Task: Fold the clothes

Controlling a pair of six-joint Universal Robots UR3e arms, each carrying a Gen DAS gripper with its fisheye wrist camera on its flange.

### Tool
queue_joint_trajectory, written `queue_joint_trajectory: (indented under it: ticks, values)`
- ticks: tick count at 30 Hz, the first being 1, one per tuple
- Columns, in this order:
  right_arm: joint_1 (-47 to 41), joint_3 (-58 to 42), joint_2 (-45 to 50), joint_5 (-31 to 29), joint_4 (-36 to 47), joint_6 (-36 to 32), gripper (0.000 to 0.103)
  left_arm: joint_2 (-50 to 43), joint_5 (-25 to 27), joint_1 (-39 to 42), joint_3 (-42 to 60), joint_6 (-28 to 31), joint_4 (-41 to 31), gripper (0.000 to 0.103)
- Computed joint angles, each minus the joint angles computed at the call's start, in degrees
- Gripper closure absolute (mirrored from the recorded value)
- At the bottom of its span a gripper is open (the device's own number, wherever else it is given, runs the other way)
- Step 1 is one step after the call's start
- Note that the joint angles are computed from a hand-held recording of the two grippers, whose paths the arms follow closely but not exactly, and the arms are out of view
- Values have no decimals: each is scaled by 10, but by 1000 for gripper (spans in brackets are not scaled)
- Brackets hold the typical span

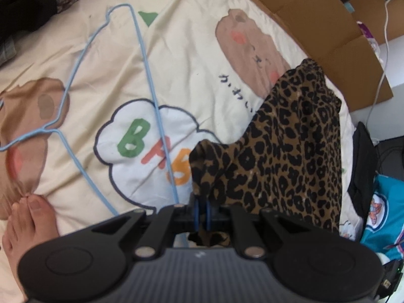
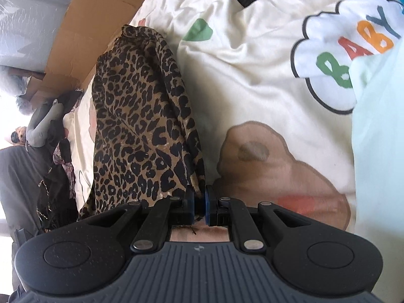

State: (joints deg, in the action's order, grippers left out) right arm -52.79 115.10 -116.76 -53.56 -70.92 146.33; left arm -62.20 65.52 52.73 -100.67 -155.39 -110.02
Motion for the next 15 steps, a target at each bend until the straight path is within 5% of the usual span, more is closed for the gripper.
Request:
queue_joint_trajectory:
  ticks: [9,13,15]
  values:
    - [23,24,19,-12,-82,46,91,-56,68,-81,-47,-80,110,88]
    - [13,12,2,4,-67,23,69,-81,76,-89,-23,-91,126,83]
    - [16,4,1,14,-77,26,67,-92,83,-88,-7,-96,135,80]
